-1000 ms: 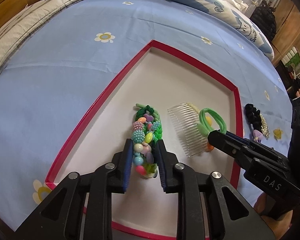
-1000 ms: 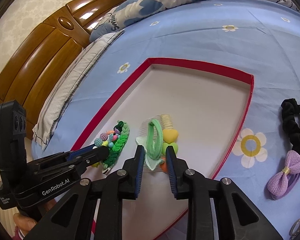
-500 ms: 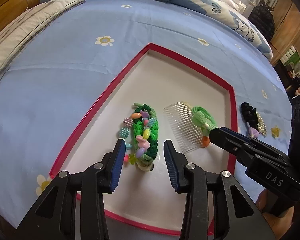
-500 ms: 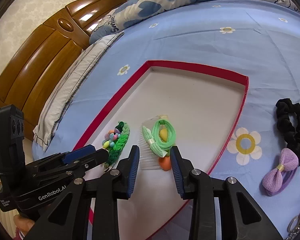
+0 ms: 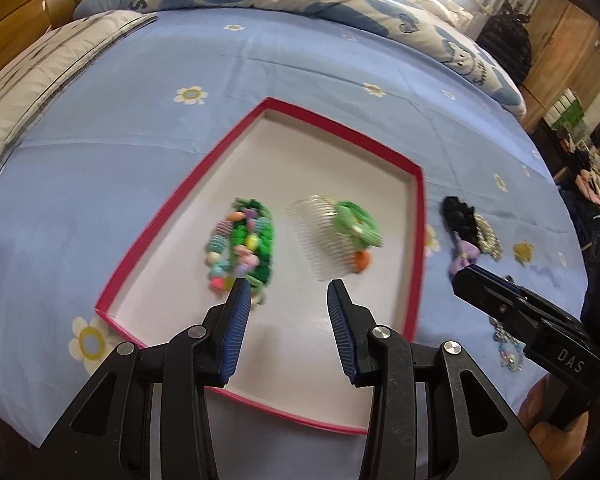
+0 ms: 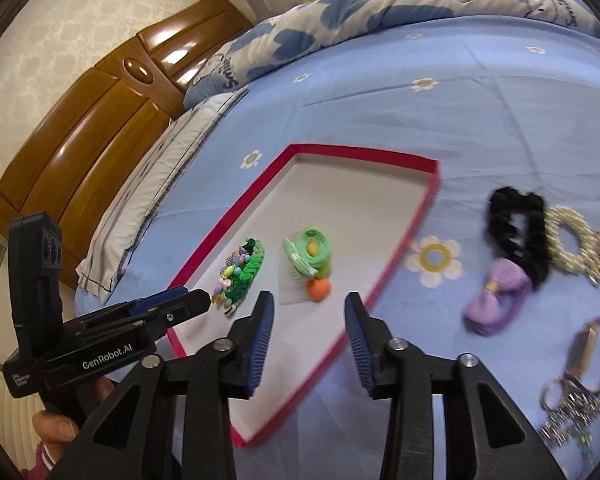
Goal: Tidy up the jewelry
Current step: 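Grasp the purple bow hair tie with the left tool while the right tool grasps the silver watch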
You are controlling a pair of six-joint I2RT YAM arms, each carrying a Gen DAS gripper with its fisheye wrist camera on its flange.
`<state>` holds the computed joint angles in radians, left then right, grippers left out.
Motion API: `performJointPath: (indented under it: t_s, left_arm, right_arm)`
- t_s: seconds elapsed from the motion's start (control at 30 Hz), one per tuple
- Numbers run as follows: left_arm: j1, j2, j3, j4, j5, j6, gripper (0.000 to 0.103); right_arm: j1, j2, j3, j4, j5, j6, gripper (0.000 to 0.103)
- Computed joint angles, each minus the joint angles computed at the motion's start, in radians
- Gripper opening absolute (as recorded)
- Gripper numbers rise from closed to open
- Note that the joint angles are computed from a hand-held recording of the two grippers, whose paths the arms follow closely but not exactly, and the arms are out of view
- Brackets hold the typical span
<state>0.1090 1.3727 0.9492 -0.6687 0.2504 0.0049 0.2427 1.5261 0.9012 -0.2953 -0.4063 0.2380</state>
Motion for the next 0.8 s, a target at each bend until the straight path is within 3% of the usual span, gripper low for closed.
performJointPath:
  t_s: [0.47, 0.8]
  left_arm:
    - [-0.238, -0.101, -0.028, -0.04, -0.041, -0.084, 0.042]
    - [-0.397, -0.102, -0.028, -0.04, -0.075, -0.137, 0.042]
  right_arm:
    - [-0.282, -0.277, -0.177, -0.126, -0.066, -0.102, 0.041]
    - [-0.544, -0.355, -0.232, -0.236, -0.124, -0.256, 0.041]
